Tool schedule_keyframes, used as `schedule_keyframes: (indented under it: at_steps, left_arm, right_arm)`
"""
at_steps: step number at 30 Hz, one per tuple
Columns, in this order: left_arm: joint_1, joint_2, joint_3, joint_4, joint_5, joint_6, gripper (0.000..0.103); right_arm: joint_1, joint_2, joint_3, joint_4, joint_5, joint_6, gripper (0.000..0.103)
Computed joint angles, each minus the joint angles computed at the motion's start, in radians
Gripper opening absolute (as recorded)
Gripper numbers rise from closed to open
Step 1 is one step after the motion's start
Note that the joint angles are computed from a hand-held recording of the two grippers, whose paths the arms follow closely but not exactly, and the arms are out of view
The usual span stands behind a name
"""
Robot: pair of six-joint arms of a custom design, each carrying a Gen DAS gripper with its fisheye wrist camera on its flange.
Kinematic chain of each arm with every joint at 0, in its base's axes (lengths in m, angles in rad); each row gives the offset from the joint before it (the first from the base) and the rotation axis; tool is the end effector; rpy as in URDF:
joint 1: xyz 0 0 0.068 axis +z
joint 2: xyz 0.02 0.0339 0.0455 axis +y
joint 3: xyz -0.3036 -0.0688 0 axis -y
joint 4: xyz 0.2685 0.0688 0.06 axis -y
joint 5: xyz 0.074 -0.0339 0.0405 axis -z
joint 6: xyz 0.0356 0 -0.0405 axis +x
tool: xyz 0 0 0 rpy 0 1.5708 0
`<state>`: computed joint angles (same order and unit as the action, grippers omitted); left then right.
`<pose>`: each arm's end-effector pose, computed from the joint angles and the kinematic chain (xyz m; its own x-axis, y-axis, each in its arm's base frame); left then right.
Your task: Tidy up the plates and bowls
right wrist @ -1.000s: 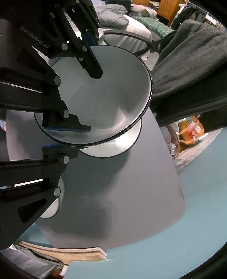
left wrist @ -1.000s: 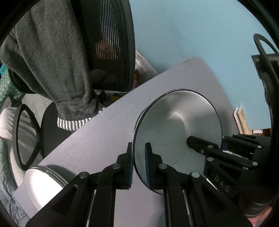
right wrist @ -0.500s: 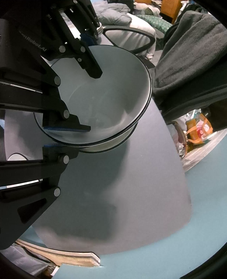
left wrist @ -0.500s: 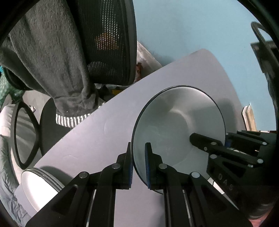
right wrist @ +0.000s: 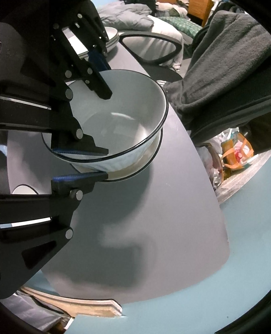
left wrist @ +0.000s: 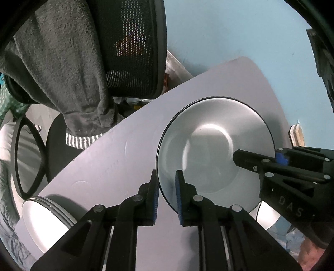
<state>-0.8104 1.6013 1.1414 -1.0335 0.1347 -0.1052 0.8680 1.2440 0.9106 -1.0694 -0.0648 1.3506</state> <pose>0.2067 -0.2242 0.2426 -0.7595 0.6475 -0.0628 0.6490 0.7476 -0.1413 0.1367 0.1649 0.2619 -0.8891 0.4570 0.0258 0.4540 0.8732 0.1771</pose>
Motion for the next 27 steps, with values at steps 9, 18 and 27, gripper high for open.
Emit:
schedule_keyframes:
  at_steps: [9,18,27]
  left_arm:
    - [0.0,-0.025,-0.013,0.01,0.001,-0.008,0.024]
    - [-0.006,-0.082,-0.024,0.002,-0.026,0.009,0.028]
    - [0.01,-0.208,-0.032,-0.052,-0.053,0.027,0.048]
  right_arm:
    - [0.037,0.025,0.037,-0.047,0.035,0.039,0.019]
    - [0.09,0.014,0.051,-0.099,0.078,0.102,0.023]
    - [0.241,0.04,0.186,-0.279,0.204,0.204,0.036]
